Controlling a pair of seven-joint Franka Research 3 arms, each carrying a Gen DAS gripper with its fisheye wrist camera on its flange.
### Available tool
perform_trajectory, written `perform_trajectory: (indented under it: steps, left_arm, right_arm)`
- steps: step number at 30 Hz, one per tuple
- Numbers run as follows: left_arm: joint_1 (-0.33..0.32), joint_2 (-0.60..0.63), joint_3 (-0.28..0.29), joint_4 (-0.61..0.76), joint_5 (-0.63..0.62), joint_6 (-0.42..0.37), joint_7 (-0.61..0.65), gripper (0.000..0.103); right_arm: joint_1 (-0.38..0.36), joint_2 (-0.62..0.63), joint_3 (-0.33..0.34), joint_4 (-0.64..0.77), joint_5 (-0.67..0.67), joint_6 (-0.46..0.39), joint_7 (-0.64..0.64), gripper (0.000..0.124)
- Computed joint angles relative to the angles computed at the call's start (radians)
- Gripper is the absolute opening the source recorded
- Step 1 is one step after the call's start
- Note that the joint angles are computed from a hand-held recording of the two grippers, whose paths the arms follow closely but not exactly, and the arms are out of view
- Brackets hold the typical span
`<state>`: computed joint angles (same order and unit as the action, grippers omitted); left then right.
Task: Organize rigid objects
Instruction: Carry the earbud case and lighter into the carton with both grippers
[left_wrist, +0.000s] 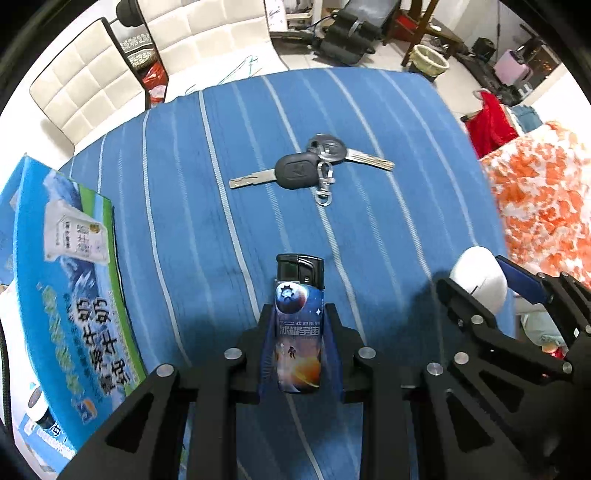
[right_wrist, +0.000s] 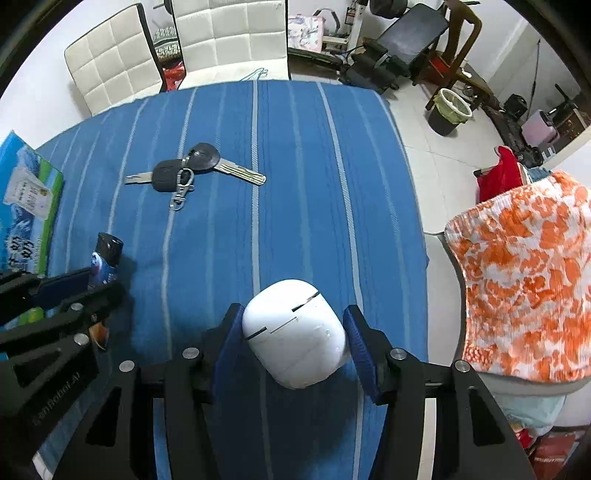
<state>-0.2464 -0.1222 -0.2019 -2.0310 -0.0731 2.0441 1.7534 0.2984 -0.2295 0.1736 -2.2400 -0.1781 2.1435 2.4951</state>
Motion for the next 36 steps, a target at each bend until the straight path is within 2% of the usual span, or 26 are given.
perform_trajectory:
  steps: [3, 7, 13, 16, 18, 22, 26, 31, 36]
  left_arm:
    - [0.002, 0.008, 0.007, 0.041, -0.020, -0.019, 0.033, 0.023]
    - [0.013, -0.009, 0.021, 0.070, -0.057, -0.035, 0.101, 0.023]
    - [0.052, -0.089, 0.082, 0.130, -0.157, -0.123, 0.216, 0.023]
    - [0.085, -0.109, 0.121, 0.164, -0.186, -0.157, 0.263, 0.023]
    - [0.113, -0.107, 0.149, 0.201, -0.217, -0.192, 0.279, 0.023]
    - [0.189, -0.120, 0.197, 0.225, -0.213, -0.192, 0.307, 0.023]
    - [0.277, -0.069, 0.238, 0.252, -0.170, -0.135, 0.318, 0.023]
    - [0.372, 0.086, 0.240, 0.331, -0.105, -0.086, 0.291, 0.023]
    - [0.432, 0.185, 0.210, 0.371, -0.077, -0.065, 0.285, 0.023]
  right_arm:
    - [0.006, -0.035, 0.017, 0.008, -0.006, -0.039, 0.041, 0.058]
    - [0.014, -0.080, 0.053, 0.064, -0.027, -0.136, 0.113, 0.058]
    - [0.031, -0.105, 0.106, 0.197, -0.059, -0.232, 0.201, 0.058]
    - [0.053, -0.078, 0.131, 0.283, -0.068, -0.231, 0.244, 0.058]
    - [0.077, -0.041, 0.138, 0.343, -0.054, -0.188, 0.268, 0.058]
    - [0.134, 0.086, 0.149, 0.489, -0.058, -0.122, 0.300, 0.058]
    - [0.210, 0.272, 0.138, 0.677, -0.077, -0.099, 0.275, 0.058]
    - [0.299, 0.529, 0.105, 0.915, -0.048, -0.103, 0.263, 0.058]
    - [0.340, 0.658, 0.061, 0.992, 0.059, -0.065, 0.280, 0.058]
